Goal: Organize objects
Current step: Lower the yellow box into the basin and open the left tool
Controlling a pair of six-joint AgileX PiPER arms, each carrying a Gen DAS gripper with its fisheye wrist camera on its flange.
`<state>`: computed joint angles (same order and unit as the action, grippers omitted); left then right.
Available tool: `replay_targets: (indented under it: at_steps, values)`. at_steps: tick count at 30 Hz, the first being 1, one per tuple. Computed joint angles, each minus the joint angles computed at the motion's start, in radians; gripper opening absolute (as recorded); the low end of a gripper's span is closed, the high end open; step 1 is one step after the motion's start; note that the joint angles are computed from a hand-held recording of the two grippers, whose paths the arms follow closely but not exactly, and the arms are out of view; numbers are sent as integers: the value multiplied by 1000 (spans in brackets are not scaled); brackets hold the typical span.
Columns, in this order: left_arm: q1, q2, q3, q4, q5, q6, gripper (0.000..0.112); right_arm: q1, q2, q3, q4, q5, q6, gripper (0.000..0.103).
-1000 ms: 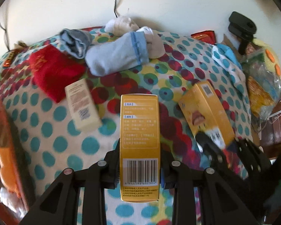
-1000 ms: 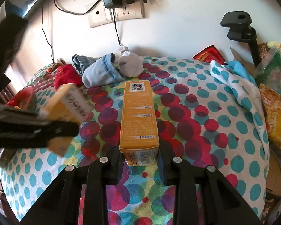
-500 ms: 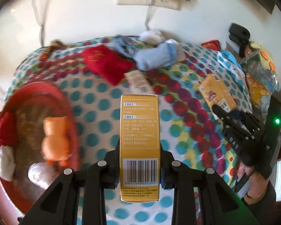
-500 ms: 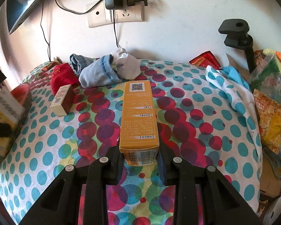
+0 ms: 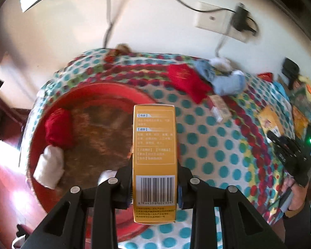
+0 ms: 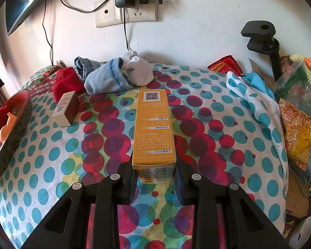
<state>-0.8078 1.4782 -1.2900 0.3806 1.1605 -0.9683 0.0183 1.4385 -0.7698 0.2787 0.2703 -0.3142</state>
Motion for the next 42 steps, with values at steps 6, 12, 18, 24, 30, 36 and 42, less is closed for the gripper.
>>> replay_targets:
  at_steps: [6, 12, 18, 24, 30, 36, 42]
  values:
    - [144, -75, 78, -20, -8, 71, 30, -1, 10, -7, -31, 4, 33, 28]
    - [300, -95, 136, -47, -28, 162, 30, 8, 17, -12, -89, 5, 96, 28]
    - [431, -67, 170, -92, -99, 272, 30, 16, 17, -11, -140, 2, 150, 28]
    - [527, 18, 133, -141, -166, 362, 30, 21, 22, -17, -178, 6, 191, 28]
    - [576, 136, 48, -152, -184, 413, 31, 22, 26, -22, -197, 10, 210, 28]
    - [595, 207, 4, -142, -186, 433, 32, 25, 28, -23, -210, 9, 224, 28]
    - [584, 220, -3, -74, -164, 398, 41, 30, 27, -23, -222, 10, 239, 28]
